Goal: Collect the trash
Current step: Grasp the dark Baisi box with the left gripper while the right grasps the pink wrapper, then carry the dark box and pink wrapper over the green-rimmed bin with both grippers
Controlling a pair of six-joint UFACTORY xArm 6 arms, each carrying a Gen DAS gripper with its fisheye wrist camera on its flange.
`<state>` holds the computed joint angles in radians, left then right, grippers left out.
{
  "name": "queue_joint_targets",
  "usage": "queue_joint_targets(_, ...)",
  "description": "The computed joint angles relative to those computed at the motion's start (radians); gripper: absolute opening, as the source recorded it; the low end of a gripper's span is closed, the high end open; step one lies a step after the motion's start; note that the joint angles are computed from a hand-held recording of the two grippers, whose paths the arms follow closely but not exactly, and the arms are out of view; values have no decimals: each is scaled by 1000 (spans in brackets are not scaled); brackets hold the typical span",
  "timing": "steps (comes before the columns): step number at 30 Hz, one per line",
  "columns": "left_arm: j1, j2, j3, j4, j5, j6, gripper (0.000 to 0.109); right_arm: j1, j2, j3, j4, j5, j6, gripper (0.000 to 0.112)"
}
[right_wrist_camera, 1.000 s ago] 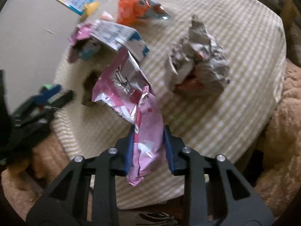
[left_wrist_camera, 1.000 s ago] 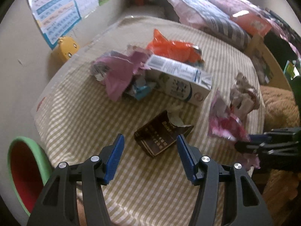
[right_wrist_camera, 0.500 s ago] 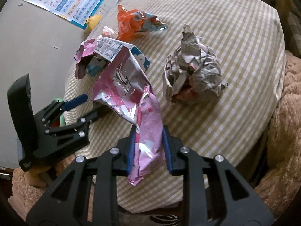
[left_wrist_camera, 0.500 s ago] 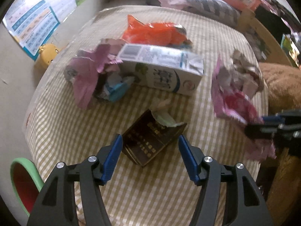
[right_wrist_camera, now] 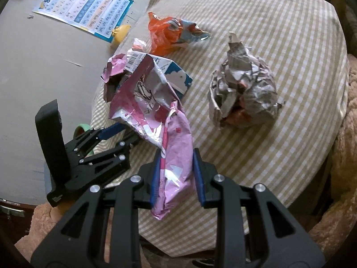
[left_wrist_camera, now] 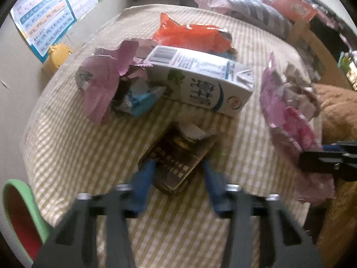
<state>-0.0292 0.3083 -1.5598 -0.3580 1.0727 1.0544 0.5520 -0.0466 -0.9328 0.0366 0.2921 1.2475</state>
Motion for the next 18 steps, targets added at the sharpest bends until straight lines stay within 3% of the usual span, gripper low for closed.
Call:
queue_joint_targets(3,17,-11,-4,-50,-4,-14,10,0,4,-12,-26,4,13,27)
queue_joint_targets(12,165,2,-112,-246,172,-127,8,-4,20,-67,-215,42,127,27)
queue_joint_targets(18,192,-72,-12,-291,109,-132,8,-5,27,-92,-272,55,147,27)
